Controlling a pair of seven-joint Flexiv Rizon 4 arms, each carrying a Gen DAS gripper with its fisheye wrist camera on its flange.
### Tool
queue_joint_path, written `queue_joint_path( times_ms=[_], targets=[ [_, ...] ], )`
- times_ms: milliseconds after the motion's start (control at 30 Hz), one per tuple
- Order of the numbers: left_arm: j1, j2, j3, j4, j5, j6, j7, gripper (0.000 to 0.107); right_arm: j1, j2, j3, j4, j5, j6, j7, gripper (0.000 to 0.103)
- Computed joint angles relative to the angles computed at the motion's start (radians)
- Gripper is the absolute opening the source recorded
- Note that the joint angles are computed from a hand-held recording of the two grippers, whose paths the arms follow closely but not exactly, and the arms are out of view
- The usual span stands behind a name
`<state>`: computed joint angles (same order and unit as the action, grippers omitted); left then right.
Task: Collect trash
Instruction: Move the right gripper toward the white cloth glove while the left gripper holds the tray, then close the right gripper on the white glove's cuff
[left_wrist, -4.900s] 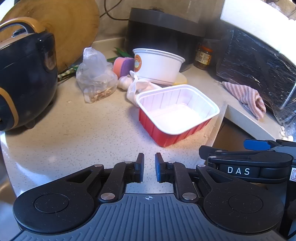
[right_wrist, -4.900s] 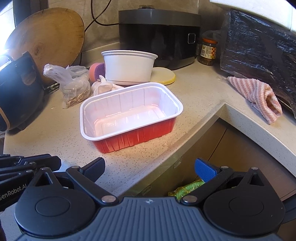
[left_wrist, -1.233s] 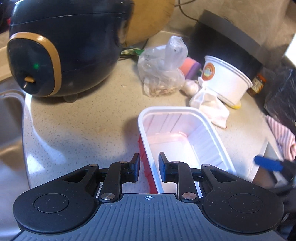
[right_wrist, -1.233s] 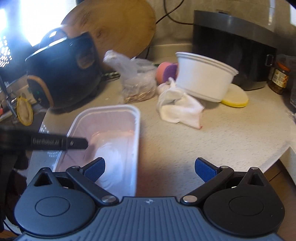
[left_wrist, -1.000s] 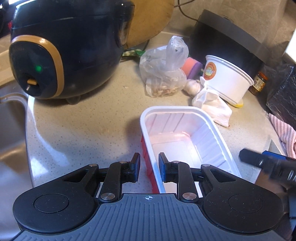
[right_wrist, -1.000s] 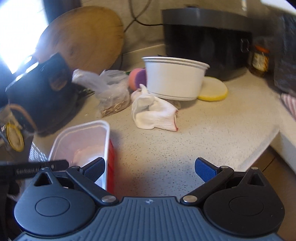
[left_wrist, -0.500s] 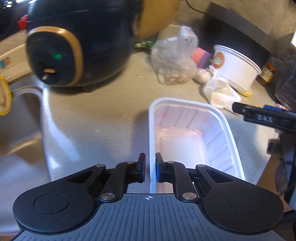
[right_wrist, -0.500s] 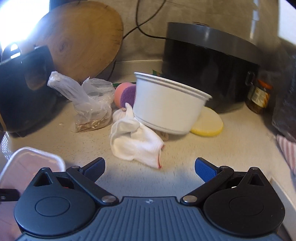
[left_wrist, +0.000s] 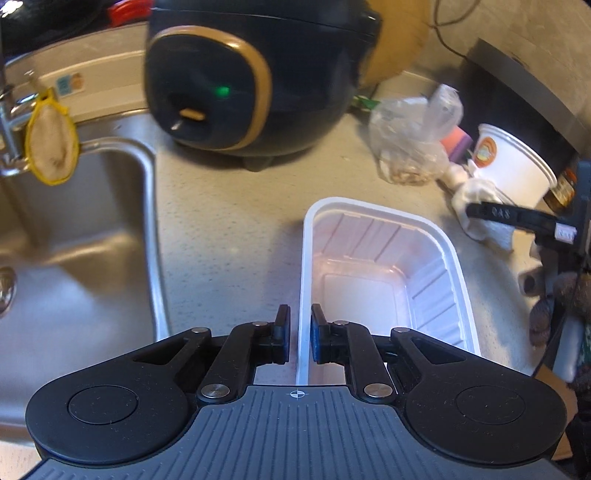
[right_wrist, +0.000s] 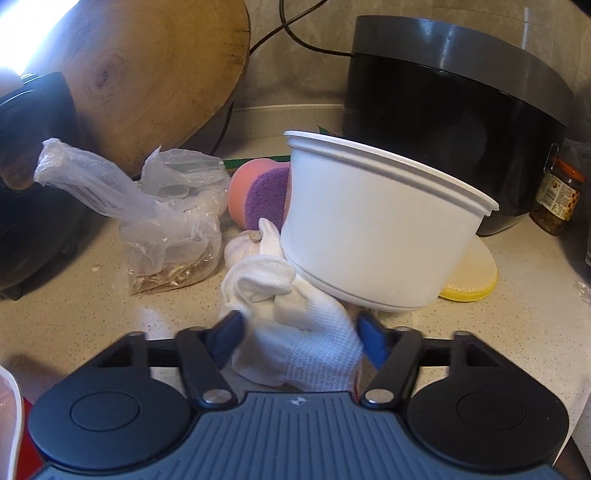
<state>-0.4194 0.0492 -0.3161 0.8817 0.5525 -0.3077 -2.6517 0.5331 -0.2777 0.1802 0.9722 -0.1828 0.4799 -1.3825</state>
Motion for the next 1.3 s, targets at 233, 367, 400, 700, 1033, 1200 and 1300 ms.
queue_joint_path(
  times_ms=[233, 367, 400, 700, 1033, 1200, 1300],
  targets=[
    [0.029, 0.038, 0.012, 0.053, -0.034, 0.049, -0.017, 0.014, -0.033, 0.069, 0.04, 0.02, 0.149, -0.096, -0.043, 0.028],
    [0.051, 0.048, 0.014, 0.077, -0.053, 0.083, -0.008, 0.014, -0.053, 0.12, 0.051, 0.048, 0.218, -0.15, -0.054, 0.026],
    [0.056, 0.05, 0.015, 0.083, -0.058, 0.092, -0.007, 0.014, -0.056, 0.138, 0.054, 0.063, 0.228, -0.157, -0.059, 0.026],
    [0.088, 0.058, 0.023, 0.121, -0.097, 0.157, -0.003, 0.014, -0.079, 0.237, 0.057, 0.148, 0.298, -0.183, -0.076, 0.051],
    [0.103, 0.068, 0.014, 0.137, -0.095, 0.178, 0.004, 0.014, -0.065, 0.258, 0.067, 0.212, 0.244, -0.142, -0.008, 0.103],
    [0.105, 0.069, 0.009, 0.14, -0.089, 0.19, 0.005, 0.014, -0.042, 0.257, 0.076, 0.244, 0.117, -0.146, -0.004, 0.103],
    [0.107, 0.084, 0.018, 0.16, -0.104, 0.217, 0.002, 0.014, -0.04, 0.246, 0.07, 0.213, 0.137, -0.184, -0.051, 0.103]
  ],
)
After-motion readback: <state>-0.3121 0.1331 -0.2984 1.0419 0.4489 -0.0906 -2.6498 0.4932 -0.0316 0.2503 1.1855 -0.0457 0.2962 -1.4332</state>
